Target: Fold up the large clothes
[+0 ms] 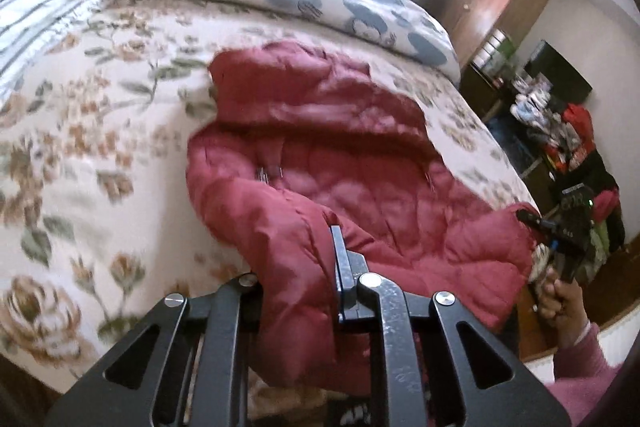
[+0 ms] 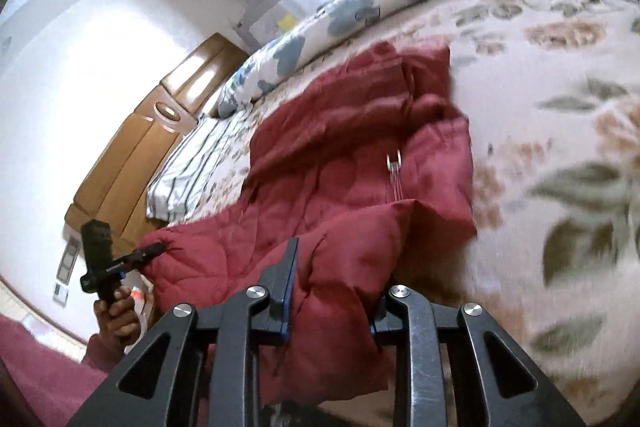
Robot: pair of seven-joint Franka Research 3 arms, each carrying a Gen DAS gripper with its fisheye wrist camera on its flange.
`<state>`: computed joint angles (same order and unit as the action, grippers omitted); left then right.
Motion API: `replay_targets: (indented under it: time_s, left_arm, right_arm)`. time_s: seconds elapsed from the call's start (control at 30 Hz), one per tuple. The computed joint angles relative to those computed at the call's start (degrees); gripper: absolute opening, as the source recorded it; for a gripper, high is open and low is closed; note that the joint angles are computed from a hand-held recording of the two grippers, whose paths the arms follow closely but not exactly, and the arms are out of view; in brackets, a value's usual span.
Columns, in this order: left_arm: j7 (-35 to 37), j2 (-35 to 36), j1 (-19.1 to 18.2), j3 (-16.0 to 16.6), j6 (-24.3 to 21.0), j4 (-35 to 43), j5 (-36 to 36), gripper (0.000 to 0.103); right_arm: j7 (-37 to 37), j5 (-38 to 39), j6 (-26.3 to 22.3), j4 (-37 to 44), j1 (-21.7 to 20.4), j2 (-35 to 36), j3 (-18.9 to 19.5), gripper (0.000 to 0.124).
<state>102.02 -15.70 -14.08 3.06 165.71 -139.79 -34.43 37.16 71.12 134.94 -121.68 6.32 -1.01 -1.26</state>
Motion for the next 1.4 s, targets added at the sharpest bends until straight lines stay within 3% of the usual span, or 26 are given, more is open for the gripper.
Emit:
replay_targets:
  time_s: [0.2,0.47,0.63,1.07,1.27,1.4]
  left_arm:
    - [-10.7,8.2,6.5,-4.1,1.7,7.7,9.6,0.015]
    - [-31.1,16.7,13.3,-8.0,-0.1,16.8,31.4,0.016]
    - [-39.5,20.5,14.1,-8.2,-2.5,22.2,42.1,0.016]
    - [-48.5,32.5,13.3,-6.4,-10.1,40.7,54.4,0.017]
    - [-48.9,40.1,12.4,-5.8,-15.1,52.0,56.4,0.018]
    - [-48.4,44.8,12.3,-5.7,-17.7,59.0,56.3,0.019]
  right_arm:
    - [2.5,-0.6,7.6,8.2,1.0,6.2,2.0,0.025]
    - [7.1,-6.7,16.2,18.1,1.5,14.2,4.8,0.025]
    - [13.4,-14.2,19.2,23.4,1.5,18.8,6.0,0.025]
    - [29.2,-31.4,22.2,38.8,1.4,30.4,6.7,0.025]
    - [38.9,-41.2,20.5,50.5,2.9,38.7,4.8,0.026]
    - [45.2,-47.3,17.1,62.4,3.8,46.4,3.4,0.026]
